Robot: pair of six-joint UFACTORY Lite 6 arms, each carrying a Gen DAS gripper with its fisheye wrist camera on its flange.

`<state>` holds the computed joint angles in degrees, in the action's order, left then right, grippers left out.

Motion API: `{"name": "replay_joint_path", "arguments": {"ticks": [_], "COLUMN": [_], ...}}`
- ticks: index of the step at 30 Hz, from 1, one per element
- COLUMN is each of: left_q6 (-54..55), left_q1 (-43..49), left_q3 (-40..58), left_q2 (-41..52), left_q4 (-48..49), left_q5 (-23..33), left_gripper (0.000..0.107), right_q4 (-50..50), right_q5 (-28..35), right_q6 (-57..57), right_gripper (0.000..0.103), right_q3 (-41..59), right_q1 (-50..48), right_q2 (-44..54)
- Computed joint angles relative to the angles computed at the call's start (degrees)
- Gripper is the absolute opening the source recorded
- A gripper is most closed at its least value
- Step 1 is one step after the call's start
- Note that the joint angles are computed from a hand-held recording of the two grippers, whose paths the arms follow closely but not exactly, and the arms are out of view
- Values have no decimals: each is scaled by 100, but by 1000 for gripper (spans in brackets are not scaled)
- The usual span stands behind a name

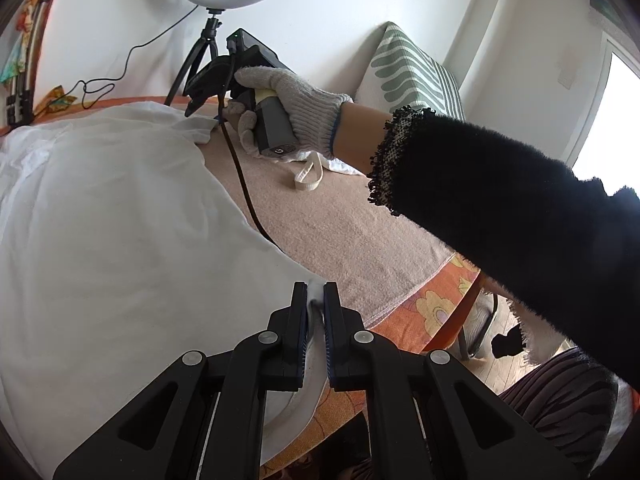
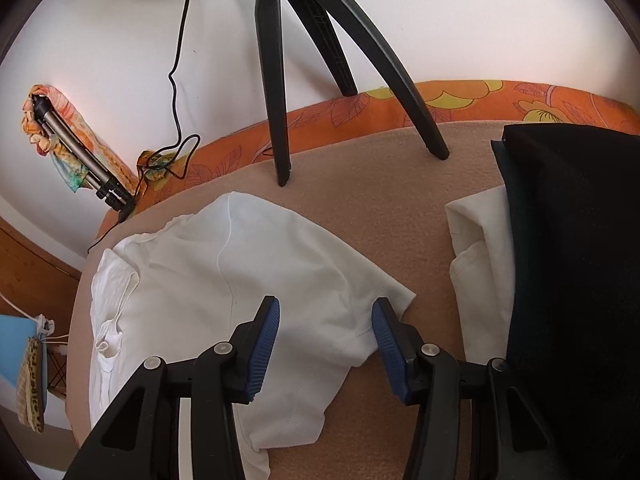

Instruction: Fold small clothes

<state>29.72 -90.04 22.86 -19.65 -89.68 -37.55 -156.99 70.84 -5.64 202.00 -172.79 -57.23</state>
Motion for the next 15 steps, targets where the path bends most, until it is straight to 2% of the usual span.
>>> {"name": "replay_joint_path", "arguments": {"ticks": [1, 3, 4, 5, 7, 15], "left_q6": [-68, -221, -306, -348, -381, -243], "left_q1": [12, -37, -58, -62, -139, -685], "left_q3": [-28, -79, -99, -131, -217, -689], "left_q2": [-15, -14, -7, -30, -140, -880], "left_q4": [49, 105, 147, 171, 110, -573], "left_q5": [17, -30, -42, -37, -118, -748], "left_gripper": [6, 6, 6, 6, 6, 6], "right_q4": [-47, -193, -192, -156, -495, -1158], "right_q5": [21, -88, -102, 39, -64, -214], "right_q6": [63, 303, 342, 279, 211, 452], "right_gripper": [51, 41, 22, 14, 1, 0], "right_q3": [-120, -133, -180, -374, -301, -19], "right_q1": [25, 83, 102, 132, 289, 661], "right_q2": [-71, -77, -119, -261, -200, 343]}}
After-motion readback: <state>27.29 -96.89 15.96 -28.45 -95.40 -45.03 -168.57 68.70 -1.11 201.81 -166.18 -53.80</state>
